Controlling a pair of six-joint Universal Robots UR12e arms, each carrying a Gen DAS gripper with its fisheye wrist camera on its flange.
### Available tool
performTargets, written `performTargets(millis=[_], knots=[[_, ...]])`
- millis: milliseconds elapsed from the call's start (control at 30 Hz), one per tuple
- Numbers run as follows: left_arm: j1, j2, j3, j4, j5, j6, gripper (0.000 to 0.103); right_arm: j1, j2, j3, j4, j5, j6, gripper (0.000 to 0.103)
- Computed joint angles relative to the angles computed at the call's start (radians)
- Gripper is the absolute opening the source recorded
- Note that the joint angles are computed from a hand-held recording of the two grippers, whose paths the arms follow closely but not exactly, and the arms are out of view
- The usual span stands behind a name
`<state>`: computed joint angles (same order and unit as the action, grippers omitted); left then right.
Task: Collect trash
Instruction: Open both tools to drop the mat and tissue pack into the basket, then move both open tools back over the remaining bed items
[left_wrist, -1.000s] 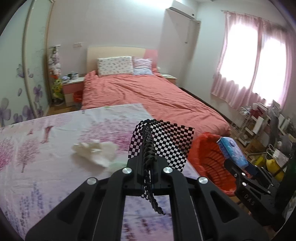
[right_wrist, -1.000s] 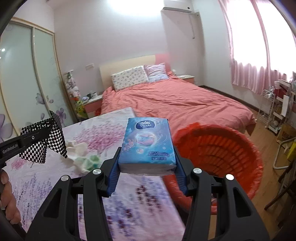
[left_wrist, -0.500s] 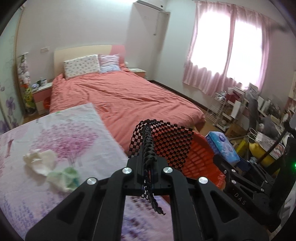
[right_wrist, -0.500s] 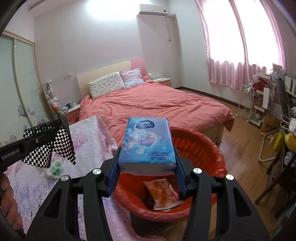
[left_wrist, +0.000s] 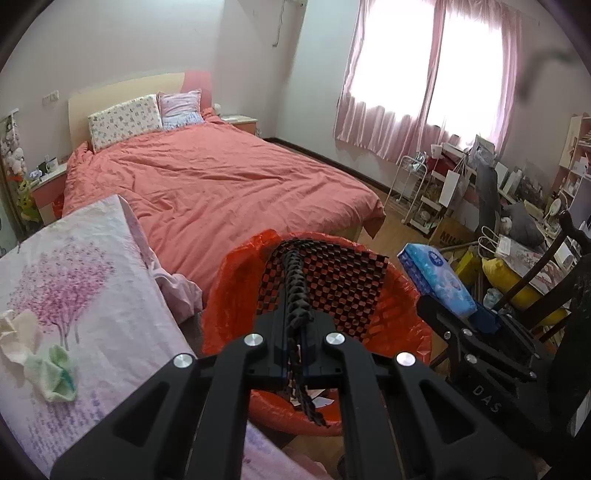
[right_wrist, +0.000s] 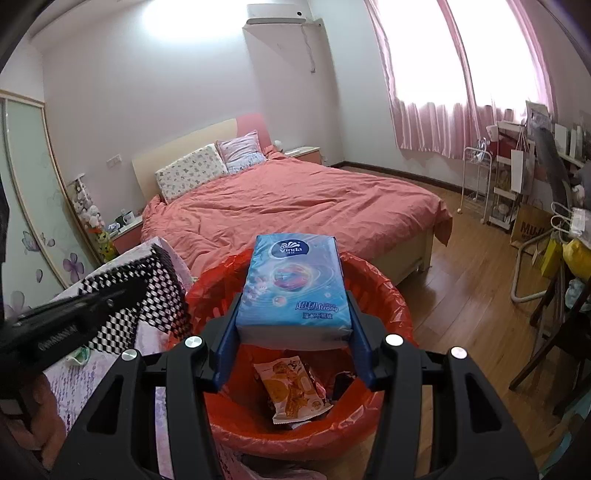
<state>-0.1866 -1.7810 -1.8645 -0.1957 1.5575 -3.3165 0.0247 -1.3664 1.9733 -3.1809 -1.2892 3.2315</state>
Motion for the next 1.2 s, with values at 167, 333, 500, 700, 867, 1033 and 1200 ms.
performTargets(millis=[167, 333, 500, 700, 867, 1033, 1200], knots=[[-0.002, -0.029, 0.025, -0.044, 0.0, -0.012, 0.007, -0.015, 0.019, -0.018, 0.029, 0.037, 0.021, 0.053], [0.009, -0.04, 0.028, -0.08, 0.005, -0.036, 0.037, -0.022, 0.024, -0.019, 0.059, 0.061, 0.019, 0.065], [0.022, -0.029, 0.008, -0.092, 0.05, -0.043, 0.041, -0.02, 0.016, -0.015, 0.079, 0.043, 0.019, 0.068], [0.044, 0.008, -0.04, -0.084, 0.106, -0.051, 0.046, -0.003, 0.006, -0.015, 0.08, -0.004, -0.017, 0.068], [0.06, 0.05, -0.091, -0.062, 0.184, -0.03, 0.053, 0.019, 0.0, -0.017, 0.074, -0.015, -0.044, 0.068], [0.088, 0.105, -0.16, -0.031, 0.25, -0.025, 0.058, 0.052, -0.003, -0.024, 0.095, -0.003, -0.086, 0.068], [0.132, 0.148, -0.207, -0.036, 0.278, -0.046, 0.061, 0.087, -0.007, -0.027, 0.113, 0.016, -0.117, 0.068]])
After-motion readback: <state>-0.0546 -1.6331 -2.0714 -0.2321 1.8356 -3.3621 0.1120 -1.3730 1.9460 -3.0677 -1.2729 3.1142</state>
